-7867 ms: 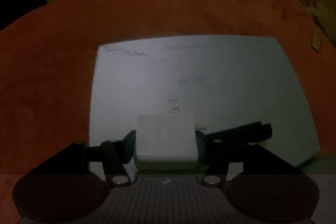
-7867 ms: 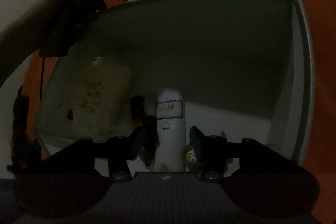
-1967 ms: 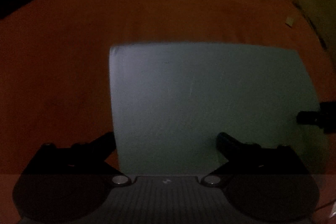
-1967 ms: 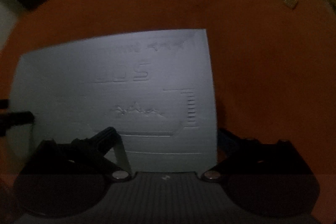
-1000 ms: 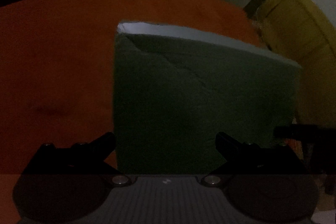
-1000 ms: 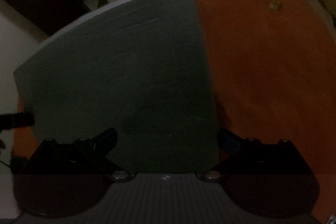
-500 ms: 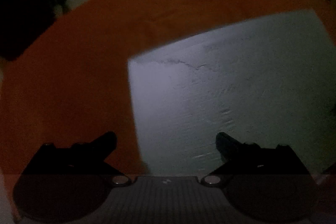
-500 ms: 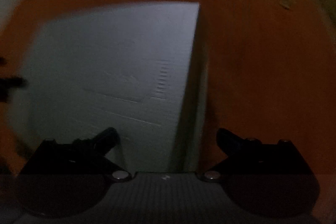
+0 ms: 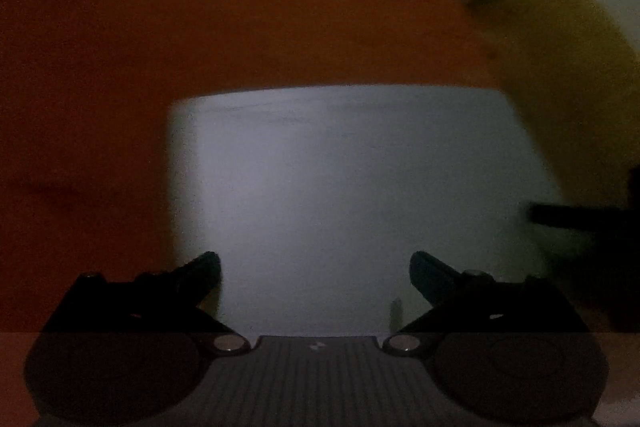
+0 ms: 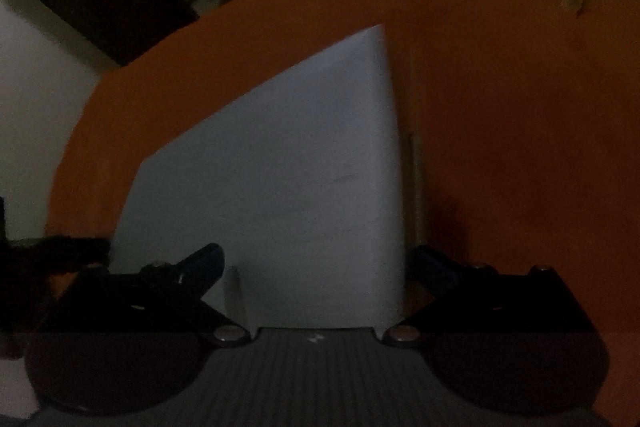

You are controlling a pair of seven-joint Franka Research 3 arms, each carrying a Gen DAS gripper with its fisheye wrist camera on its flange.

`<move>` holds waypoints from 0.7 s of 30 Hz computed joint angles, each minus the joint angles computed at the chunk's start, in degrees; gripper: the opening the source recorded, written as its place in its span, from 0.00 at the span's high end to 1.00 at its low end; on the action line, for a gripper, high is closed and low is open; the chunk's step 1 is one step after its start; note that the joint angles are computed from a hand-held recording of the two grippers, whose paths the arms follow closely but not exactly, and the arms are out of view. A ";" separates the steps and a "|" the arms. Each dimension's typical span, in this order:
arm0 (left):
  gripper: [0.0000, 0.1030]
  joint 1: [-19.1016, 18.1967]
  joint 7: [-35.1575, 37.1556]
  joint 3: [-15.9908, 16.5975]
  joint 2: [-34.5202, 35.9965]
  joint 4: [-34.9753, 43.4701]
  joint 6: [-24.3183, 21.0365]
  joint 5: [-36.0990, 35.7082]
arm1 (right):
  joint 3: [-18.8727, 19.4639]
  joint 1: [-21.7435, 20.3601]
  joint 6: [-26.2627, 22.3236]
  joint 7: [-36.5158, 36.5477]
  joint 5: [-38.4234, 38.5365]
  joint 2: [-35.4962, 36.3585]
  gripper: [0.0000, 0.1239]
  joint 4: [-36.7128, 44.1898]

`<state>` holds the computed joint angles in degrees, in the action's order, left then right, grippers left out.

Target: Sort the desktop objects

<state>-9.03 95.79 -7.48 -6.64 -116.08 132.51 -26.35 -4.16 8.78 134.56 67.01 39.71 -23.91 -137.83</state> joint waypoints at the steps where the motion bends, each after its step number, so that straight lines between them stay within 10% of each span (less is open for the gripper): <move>1: 0.05 -0.59 -0.03 -1.11 -0.88 -0.18 0.60 2.82 | -0.52 0.46 -0.29 -2.08 0.75 -2.51 0.17 -1.20; 7: 0.03 -1.14 -13.16 -4.46 -2.03 -2.51 9.32 22.83 | 9.50 -6.63 1.69 12.68 -19.19 -8.85 0.17 -6.62; 12: 0.01 1.93 -29.76 -4.81 -0.06 -1.65 8.36 42.55 | 7.18 -2.85 1.35 16.45 -19.92 -6.95 0.17 -4.80; 16: 0.01 1.93 -29.92 -1.77 0.16 -3.33 4.40 35.18 | 7.71 -0.69 5.57 11.79 -25.04 -6.12 0.17 -4.19; 21: 0.01 0.13 -19.48 2.28 -4.00 -14.11 11.85 14.74 | 8.46 2.87 9.16 5.73 -28.24 -1.03 0.17 -1.68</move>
